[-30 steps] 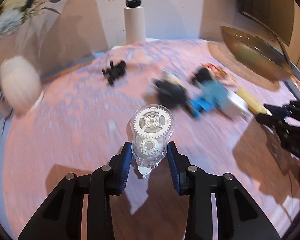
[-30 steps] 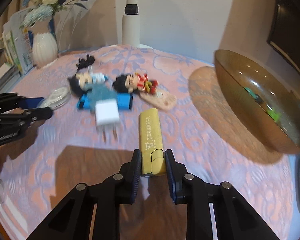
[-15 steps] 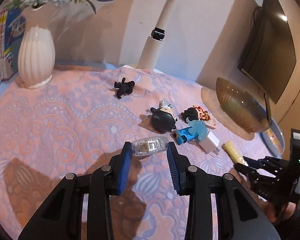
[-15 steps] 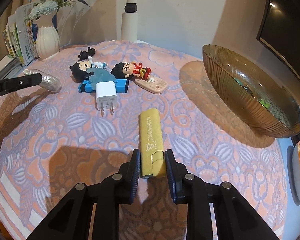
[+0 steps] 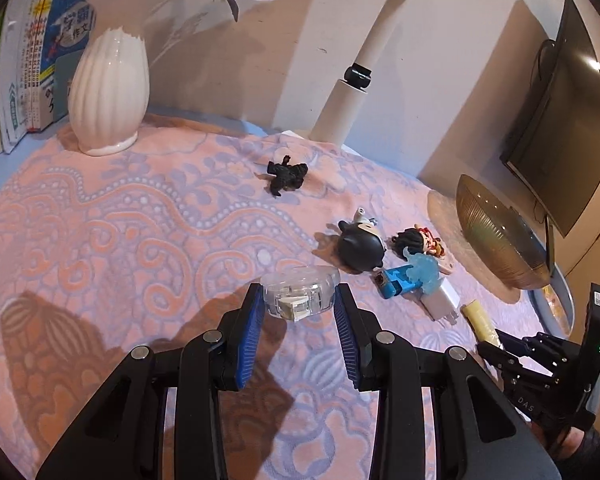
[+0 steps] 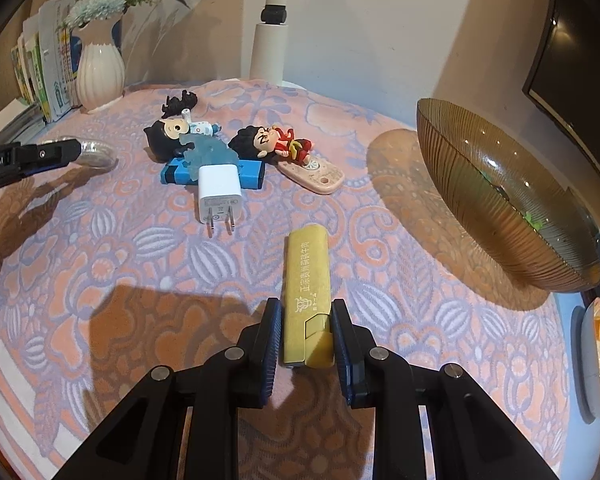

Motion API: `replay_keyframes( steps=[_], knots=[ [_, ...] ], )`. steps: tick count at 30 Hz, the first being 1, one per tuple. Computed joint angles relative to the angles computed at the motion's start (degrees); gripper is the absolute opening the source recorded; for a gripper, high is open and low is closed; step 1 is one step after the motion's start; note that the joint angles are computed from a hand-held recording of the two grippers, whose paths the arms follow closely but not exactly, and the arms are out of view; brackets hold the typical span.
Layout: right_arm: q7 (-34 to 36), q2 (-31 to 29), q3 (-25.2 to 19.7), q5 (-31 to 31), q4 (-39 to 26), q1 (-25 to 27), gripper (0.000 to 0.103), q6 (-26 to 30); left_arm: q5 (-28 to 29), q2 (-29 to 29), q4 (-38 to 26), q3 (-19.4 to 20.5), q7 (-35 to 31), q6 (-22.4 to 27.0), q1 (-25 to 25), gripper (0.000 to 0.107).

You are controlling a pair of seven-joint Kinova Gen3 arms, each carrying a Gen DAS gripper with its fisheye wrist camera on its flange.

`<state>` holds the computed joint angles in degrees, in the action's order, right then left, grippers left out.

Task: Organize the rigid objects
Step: 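Lift the power bank with the right tool while the left tool lifts the tape dispenser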

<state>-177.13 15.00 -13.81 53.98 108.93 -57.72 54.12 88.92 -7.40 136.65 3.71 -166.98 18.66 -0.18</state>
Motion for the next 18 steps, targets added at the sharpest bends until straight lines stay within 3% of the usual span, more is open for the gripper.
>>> replay_keyframes(
  steps=[7, 12, 18],
  knots=[
    [1.26, 2.24, 0.13, -0.11, -2.79, -1.87, 0.024, 4.91, -4.17, 1.44, -1.02, -2.29, 0.48, 5.06, -0.65, 0.032],
    [3.09, 5.35, 0.86, 0.34, -6.08, -4.55, 0.024, 10.77, -4.99, 1.18, -1.06, -2.09, 0.18, 4.31, 0.23, 0.032],
    [2.63, 4.23, 1.2, -0.27, -5.19, -4.19, 0.024, 9.48, -4.52, 1.12, -0.99, -2.19, -0.85, 4.34, 0.57, 0.032]
  ],
)
